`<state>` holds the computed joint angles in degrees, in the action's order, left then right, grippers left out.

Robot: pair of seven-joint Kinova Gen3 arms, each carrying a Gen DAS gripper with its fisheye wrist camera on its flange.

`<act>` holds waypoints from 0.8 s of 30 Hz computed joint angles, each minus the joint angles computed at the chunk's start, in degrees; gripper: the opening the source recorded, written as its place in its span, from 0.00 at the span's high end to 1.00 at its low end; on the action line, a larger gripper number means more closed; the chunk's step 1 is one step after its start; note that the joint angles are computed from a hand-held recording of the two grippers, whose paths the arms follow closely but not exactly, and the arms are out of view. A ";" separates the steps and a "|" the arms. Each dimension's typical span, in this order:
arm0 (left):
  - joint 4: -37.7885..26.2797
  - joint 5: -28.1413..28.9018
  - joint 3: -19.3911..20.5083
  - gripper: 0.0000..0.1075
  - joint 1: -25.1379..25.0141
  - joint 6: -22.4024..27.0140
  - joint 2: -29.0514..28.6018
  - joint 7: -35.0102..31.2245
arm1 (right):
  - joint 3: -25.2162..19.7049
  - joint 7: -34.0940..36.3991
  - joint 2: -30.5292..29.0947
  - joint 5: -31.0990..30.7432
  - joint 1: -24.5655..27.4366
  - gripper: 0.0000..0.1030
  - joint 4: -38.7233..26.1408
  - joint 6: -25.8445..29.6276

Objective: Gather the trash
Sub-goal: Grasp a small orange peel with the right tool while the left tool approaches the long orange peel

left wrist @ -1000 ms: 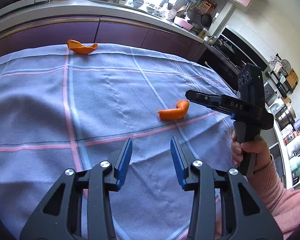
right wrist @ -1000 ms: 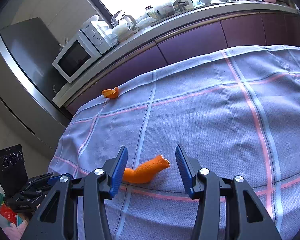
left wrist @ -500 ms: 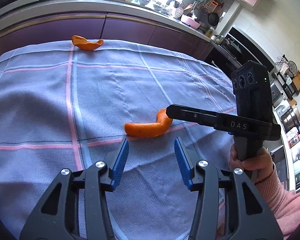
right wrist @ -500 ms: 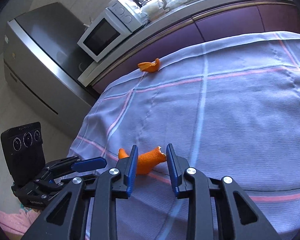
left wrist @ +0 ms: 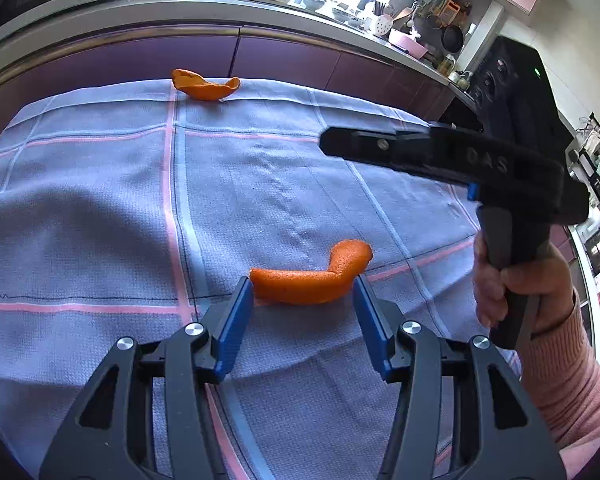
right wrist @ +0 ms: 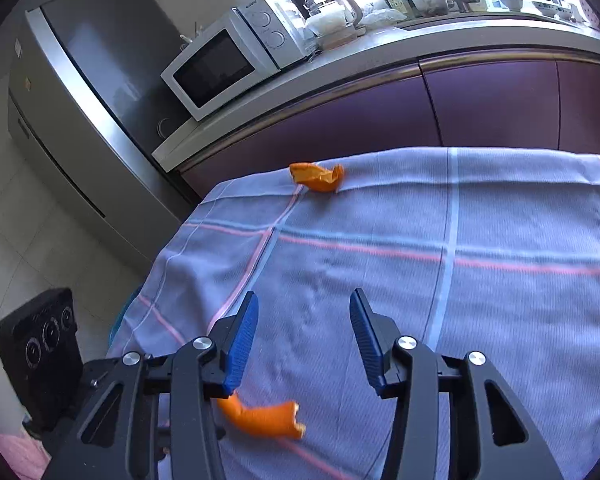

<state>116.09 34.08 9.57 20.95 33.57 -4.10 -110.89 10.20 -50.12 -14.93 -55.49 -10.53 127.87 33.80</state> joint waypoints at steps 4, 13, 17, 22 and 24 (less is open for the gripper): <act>-1.58 -4.53 1.93 0.59 -0.57 0.49 1.45 3.90 | -2.55 -1.02 6.56 0.45 -0.14 0.51 -5.48 -2.58; -1.84 0.38 0.17 0.69 -1.23 1.98 2.47 -1.61 | -7.98 -0.97 18.20 -4.58 5.43 0.51 -14.54 -2.20; -2.13 1.93 0.03 0.70 -1.84 2.72 2.96 -3.39 | -10.67 -2.37 20.43 -5.82 7.99 0.52 -15.96 -2.92; -2.14 3.35 -0.04 0.70 -2.51 3.40 3.21 -5.27 | -13.27 -4.93 22.02 -4.59 10.12 0.82 -16.72 -3.38; -1.96 4.09 -0.16 0.70 -2.80 3.66 3.12 -6.04 | -14.07 -3.65 22.24 -5.76 11.06 0.85 -16.10 -3.84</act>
